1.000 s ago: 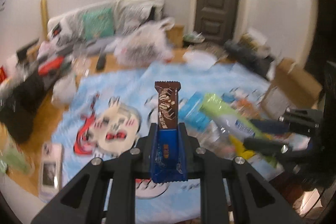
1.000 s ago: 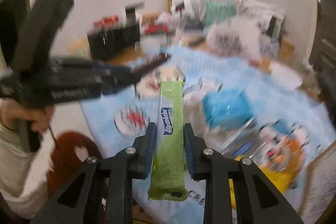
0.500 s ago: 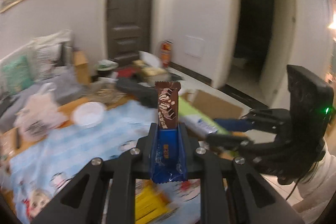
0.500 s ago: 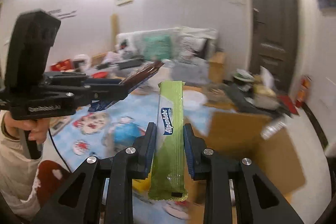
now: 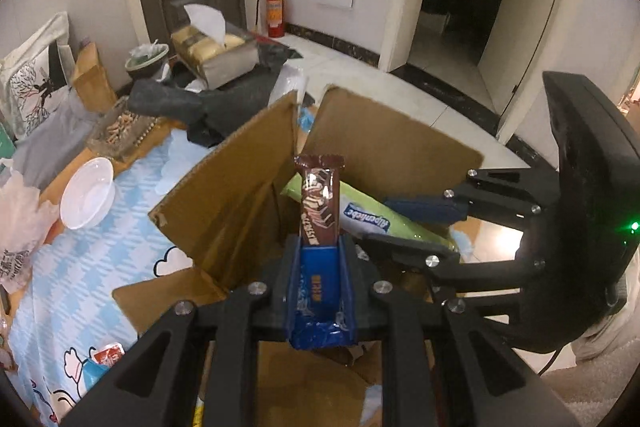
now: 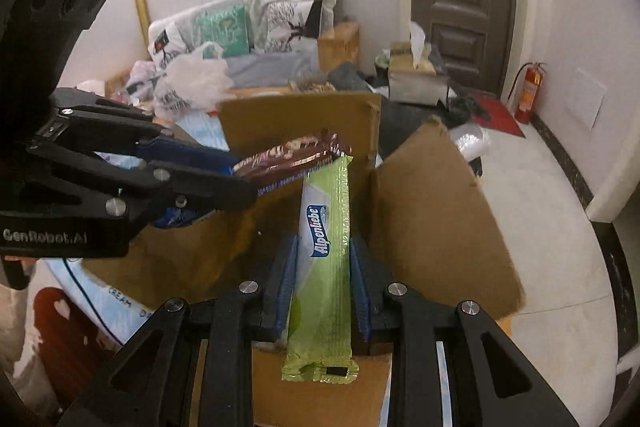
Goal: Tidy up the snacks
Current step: 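Open both grippers to drop the bars into the box, then grasp the yellow biscuit pack with the right gripper while the left grasps the granola bar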
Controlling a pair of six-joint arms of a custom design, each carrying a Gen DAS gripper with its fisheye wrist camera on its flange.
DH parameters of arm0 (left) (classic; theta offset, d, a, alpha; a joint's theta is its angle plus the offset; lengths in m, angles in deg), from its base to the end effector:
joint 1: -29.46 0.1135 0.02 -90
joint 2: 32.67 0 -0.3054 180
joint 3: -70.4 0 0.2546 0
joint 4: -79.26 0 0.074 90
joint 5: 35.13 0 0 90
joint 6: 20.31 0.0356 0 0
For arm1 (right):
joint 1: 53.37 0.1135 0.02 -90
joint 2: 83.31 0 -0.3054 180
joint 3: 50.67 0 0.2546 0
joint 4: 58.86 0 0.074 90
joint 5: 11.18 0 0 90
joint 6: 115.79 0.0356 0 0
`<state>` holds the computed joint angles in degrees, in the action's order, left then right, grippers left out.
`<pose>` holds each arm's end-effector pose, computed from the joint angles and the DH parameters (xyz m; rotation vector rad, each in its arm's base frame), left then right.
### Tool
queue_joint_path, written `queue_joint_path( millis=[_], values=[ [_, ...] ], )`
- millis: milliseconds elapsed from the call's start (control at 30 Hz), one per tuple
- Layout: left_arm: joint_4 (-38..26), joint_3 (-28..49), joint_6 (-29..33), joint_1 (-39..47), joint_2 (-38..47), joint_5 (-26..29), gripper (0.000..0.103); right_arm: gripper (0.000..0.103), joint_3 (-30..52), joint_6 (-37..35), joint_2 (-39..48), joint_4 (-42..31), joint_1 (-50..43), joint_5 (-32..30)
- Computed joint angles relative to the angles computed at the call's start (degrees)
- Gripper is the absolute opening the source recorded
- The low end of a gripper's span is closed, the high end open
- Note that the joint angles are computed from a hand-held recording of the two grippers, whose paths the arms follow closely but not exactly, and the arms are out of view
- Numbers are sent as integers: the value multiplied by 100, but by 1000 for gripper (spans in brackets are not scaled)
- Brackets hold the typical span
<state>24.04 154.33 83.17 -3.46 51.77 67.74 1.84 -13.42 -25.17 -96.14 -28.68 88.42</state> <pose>0.2527 -0.1731 0.3254 1.0896 2.3165 -0.4176 0.1770 0.0748 0.2736 -0.1638 2.3048 0.1359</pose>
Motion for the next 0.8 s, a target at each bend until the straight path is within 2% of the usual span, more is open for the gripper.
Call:
queue_joint_path(
  millis=[33, 67, 100, 133, 167, 267, 400, 600, 733, 800],
  values=[
    [24, 5, -20, -19, 40, -71, 16, 23, -12, -47, 61, 26, -105, -95],
    [37, 7, -28, -29, 57, -115, 23, 23, 1, -75, 168, 34, -214, -185],
    [45, 6, -35, -14, 59, -109, 34, 24, 41, -14, 260, 37, -171, -147],
    [87, -21, -48, 0, 51, -92, 39, 25, 62, -17, 311, 59, -198, -160],
    [96, -13, -54, 26, 23, -63, 46, 31, 51, -21, 293, 83, -218, -179],
    [52, -24, -22, 165, -137, 49, 49, 45, 13, -39, 156, 191, -244, -198],
    [35, -123, 36, 503, -535, 393, 66, 45, 65, 132, -206, -25, 187, 100],
    [-264, -248, 318, 1478, -1352, 1012, 67, 46, 330, 612, -390, -170, 1562, 940],
    [-608, -350, 911, 2712, -1876, 1591, 68, 48, 585, 812, -115, 27, 2602, 1430],
    [-651, -480, 1217, 3411, -2061, 1894, 72, 50, 701, 794, 116, 177, 2908, 1470]
  ],
)
